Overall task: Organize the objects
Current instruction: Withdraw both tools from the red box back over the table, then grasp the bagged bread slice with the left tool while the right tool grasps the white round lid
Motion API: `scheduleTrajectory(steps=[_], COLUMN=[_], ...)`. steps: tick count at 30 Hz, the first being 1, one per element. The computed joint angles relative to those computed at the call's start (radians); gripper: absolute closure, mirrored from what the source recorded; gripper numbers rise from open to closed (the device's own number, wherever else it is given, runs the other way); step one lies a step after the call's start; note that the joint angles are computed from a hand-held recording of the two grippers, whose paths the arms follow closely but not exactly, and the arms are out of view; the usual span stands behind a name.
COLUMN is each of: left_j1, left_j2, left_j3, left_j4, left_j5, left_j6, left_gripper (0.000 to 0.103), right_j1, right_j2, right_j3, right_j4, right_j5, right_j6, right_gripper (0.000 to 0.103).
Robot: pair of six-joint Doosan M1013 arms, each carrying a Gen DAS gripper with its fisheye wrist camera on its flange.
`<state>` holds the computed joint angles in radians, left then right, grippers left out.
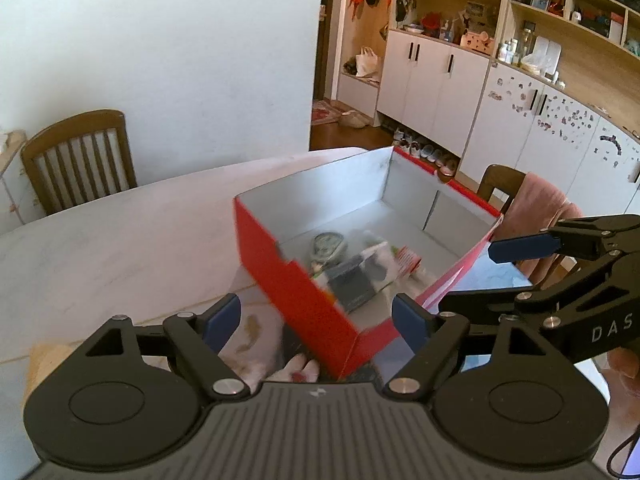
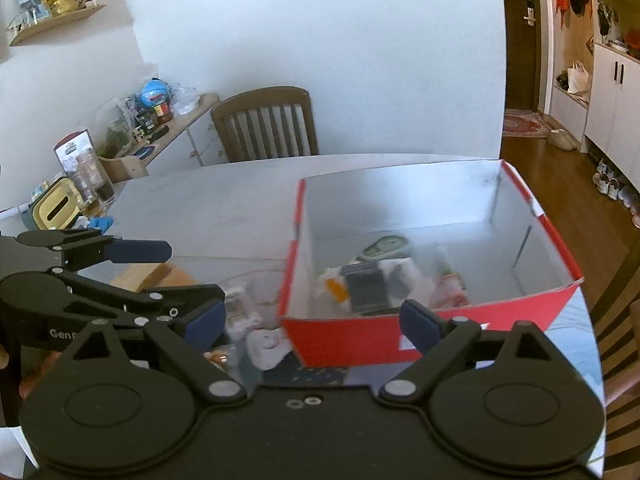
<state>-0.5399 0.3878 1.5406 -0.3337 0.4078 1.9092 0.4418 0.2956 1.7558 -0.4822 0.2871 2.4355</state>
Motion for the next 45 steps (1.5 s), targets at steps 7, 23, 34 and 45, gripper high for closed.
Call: scheduleTrajectory(steps=[7, 23, 34, 45], left_j1=[0.052, 0.182, 0.239, 0.269], left_j2=[-0.043, -0.091, -0.035, 0.076], left_j3=[0.071, 0.186, 0.162, 0.068], left_j4=[-0.131, -0.356, 0.012, 0.215], left_j5=[0.001, -0.075, -0.123, -0.087], left_j6=[0.112, 0.318, 0.000, -0.165], left_gripper=[0.019, 0.000, 0.000, 0.000], right_j1=[0.059, 0.139, 0.145, 0.141], right_j2=[0.020, 0.096, 0.154, 0.205], right_j3=[-0.019, -0.086, -0.119, -0.159], right_j4=[-0.131, -0.181, -0.087, -0.002], right_j5=[0.012, 0.090, 0.152, 0.192], right_j6=[0.175, 0.225, 0.094, -0.060], right_gripper=[0.005, 0.004, 0.004, 0.008])
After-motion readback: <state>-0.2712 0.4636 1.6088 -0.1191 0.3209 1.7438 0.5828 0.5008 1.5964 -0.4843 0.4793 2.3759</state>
